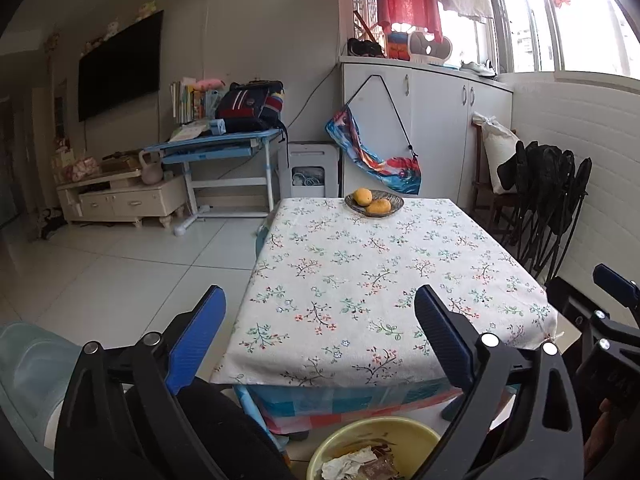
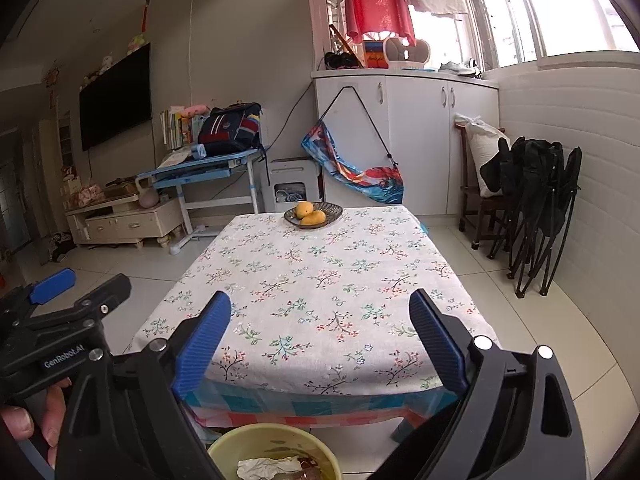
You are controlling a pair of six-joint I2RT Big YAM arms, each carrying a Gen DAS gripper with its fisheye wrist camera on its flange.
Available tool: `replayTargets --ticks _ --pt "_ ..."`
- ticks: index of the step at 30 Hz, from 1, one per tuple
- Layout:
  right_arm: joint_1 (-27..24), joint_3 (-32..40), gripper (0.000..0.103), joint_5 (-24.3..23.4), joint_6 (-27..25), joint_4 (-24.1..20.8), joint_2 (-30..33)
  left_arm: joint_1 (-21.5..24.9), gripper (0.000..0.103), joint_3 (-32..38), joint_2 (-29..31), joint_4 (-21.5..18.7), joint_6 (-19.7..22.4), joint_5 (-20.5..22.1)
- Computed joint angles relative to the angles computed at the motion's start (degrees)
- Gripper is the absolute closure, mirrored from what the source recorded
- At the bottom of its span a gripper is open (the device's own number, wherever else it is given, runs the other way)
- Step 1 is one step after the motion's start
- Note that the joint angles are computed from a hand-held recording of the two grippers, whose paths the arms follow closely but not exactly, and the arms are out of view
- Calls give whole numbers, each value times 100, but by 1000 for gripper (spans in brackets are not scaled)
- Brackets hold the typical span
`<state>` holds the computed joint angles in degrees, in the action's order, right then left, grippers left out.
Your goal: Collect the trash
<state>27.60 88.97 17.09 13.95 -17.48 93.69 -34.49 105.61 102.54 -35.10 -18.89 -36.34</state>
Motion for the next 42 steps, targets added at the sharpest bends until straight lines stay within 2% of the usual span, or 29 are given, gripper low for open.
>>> replayTargets --ticks 14,42 --pt "29 6 12 207 -17 32 21 31 8 -102 -30 159 -10 -136" --pt "22 52 10 376 7 -84 59 16 7 -25 27 122 56 -186"
